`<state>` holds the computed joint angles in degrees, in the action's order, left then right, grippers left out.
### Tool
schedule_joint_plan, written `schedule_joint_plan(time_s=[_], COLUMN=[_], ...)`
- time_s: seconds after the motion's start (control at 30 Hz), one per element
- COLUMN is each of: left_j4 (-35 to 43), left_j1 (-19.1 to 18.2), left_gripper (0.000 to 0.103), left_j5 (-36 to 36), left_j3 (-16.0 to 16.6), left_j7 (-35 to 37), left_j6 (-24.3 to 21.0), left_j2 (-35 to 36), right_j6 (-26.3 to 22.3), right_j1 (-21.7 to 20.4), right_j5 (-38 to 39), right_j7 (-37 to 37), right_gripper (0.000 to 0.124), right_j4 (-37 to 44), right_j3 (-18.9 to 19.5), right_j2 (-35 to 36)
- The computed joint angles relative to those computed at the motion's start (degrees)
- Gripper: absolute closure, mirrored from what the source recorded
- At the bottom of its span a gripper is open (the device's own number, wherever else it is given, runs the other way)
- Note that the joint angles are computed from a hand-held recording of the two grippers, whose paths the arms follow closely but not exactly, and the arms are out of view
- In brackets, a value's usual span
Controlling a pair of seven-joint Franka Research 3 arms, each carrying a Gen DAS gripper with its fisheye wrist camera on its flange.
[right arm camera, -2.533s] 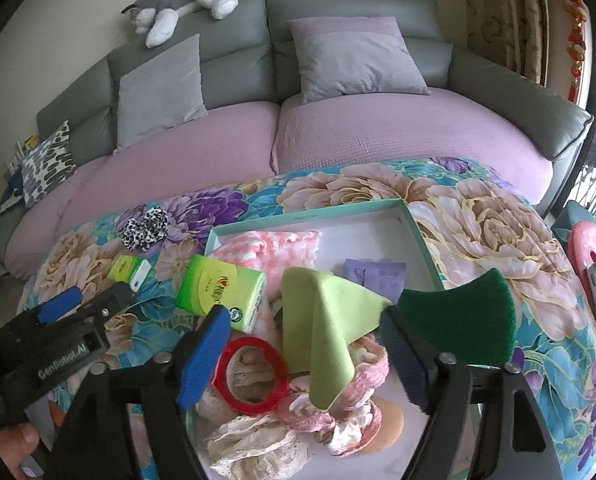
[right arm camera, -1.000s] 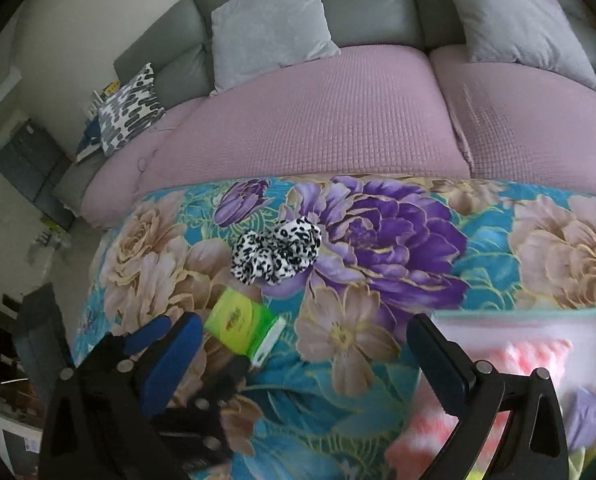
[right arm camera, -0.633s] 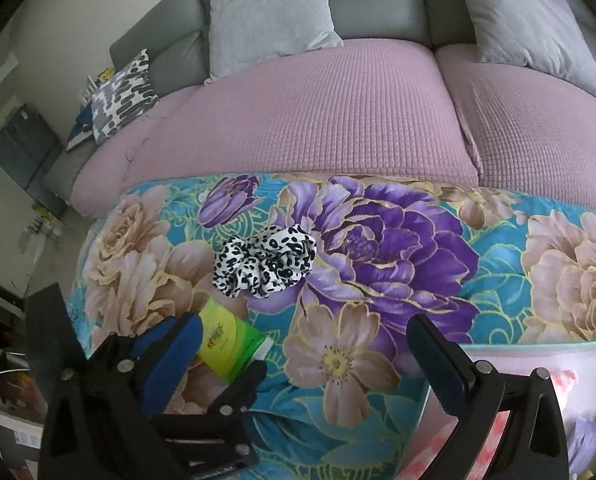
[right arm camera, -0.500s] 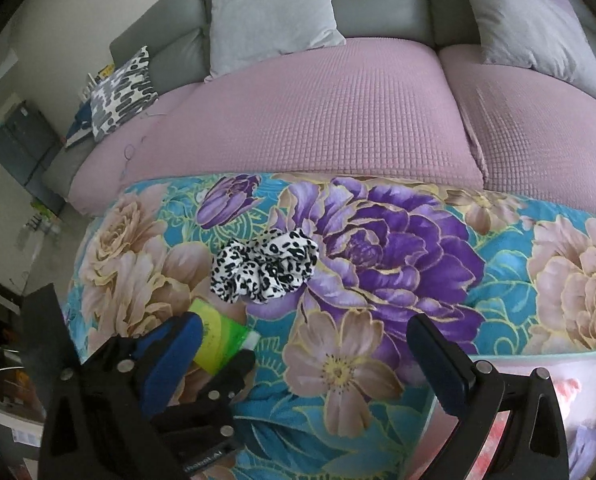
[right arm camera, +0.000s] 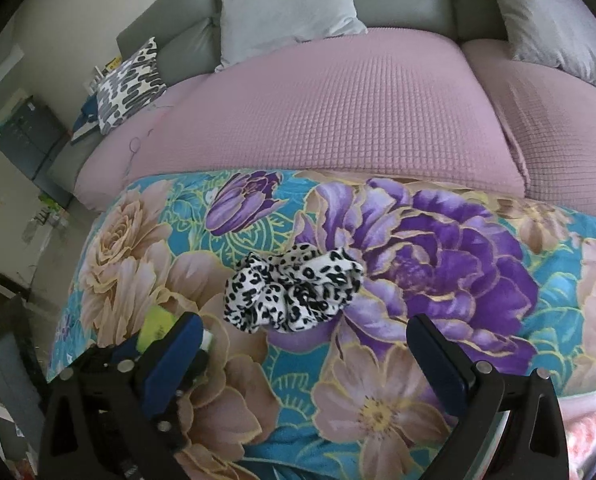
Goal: Organize soft objects
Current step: 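Grasp the leopard scrunchie with the right tool while the left tool holds the tissue pack, then carry the scrunchie and tissue pack over the tray with both tools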
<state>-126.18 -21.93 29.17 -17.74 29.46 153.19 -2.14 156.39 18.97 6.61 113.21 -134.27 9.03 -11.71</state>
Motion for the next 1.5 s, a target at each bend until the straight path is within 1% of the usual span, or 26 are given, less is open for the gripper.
schedule_joint_plan(time_s=[0.1, 0.27, 0.33, 0.4, 0.43, 0.53, 0.6, 0.67, 0.8, 0.83, 0.9, 1.0, 1.13, 1.33, 1.43, 1.5], left_j4=[-0.6, -1.5, -1.2, -1.1, -1.0, -0.7, -0.7, -0.4, -0.1, -0.2, -0.5, -0.8, -1.8, -4.1, -4.8, -5.5], left_j1=[0.4, 0.8, 0.8, 0.8, 0.8, 0.7, 0.6, 0.6, 0.2, 0.2, 0.1, -0.3, -0.7, -1.7, -2.4, -3.1], left_gripper=[0.037, 0.037, 0.037, 0.037, 0.037, 0.037, 0.037, 0.037, 0.037, 0.037, 0.037, 0.037, 0.037, 0.037, 0.037, 0.037], left_j5=[0.2, 0.8, 1.6, 1.9, 1.9, 2.1, 2.2, 2.4, 2.4, 2.2, 1.2, -0.1, -1.9, -5.1, -5.6, -6.2], left_j3=[0.2, 0.2, 0.0, 0.0, 0.0, 0.0, 0.0, 0.0, -0.1, -0.1, -0.1, -0.3, -0.8, -1.7, -2.6, -3.2], left_j7=[-0.8, -1.9, -2.4, -2.5, -2.5, -2.4, -2.4, -2.3, -2.0, -1.9, -1.4, -0.8, -0.4, 0.3, 0.3, 0.2], left_j6=[-0.1, 0.5, 0.5, 0.4, 0.3, -0.1, -0.3, -0.8, -1.6, -1.3, -1.0, -1.0, -1.0, -2.5, -4.3, -5.0], left_j2=[-0.6, -1.2, -0.8, -0.7, -0.6, -0.3, -0.4, -0.3, -0.3, -0.4, -0.6, -1.2, -3.2, -8.2, -11.2, -13.3], right_j6=[0.2, 0.3, 0.1, 0.5, 0.7, 1.5, 2.1, 2.1, 2.7, 2.8, 2.8, 2.2, 1.2, -0.5, -2.2, -4.2], right_j1=[0.2, 0.2, 0.3, 0.3, 0.4, 0.6, 0.8, 0.6, 0.5, 0.3, 0.3, 0.2, -0.4, 0.3, 0.6, 0.6], right_j5=[-0.3, -3.3, -4.6, -6.2, -6.9, -6.9, -6.4, -7.8, -8.1, -8.8, -8.3, -7.6, -8.8, -6.2, -4.4, -3.4], right_j7=[0.0, 2.3, 3.4, 4.1, 4.5, 5.1, 5.0, 6.1, 6.7, 7.4, 7.0, 6.6, 7.0, 5.3, 5.1, 5.5], right_gripper=[0.021, 0.021, 0.024, 0.034, 0.035, 0.045, 0.058, 0.066, 0.079, 0.079, 0.086, 0.091, 0.096, 0.096, 0.096, 0.096], right_j4=[1.3, 2.8, 3.3, 3.5, 3.5, 3.4, 3.2, 3.1, 2.2, 1.9, 1.1, 0.2, -1.6, -6.2, -9.1, -11.0], right_j3=[0.1, 0.4, 0.3, 0.2, 0.1, -0.2, -0.3, -0.1, 0.0, 0.2, 0.2, 0.5, 1.9, 3.0, 3.8, 4.6], right_j2=[2.1, 4.6, 5.3, 5.8, 5.9, 5.9, 5.8, 5.6, 4.6, 4.0, 2.8, 0.9, -2.9, -12.3, -18.5, -23.3])
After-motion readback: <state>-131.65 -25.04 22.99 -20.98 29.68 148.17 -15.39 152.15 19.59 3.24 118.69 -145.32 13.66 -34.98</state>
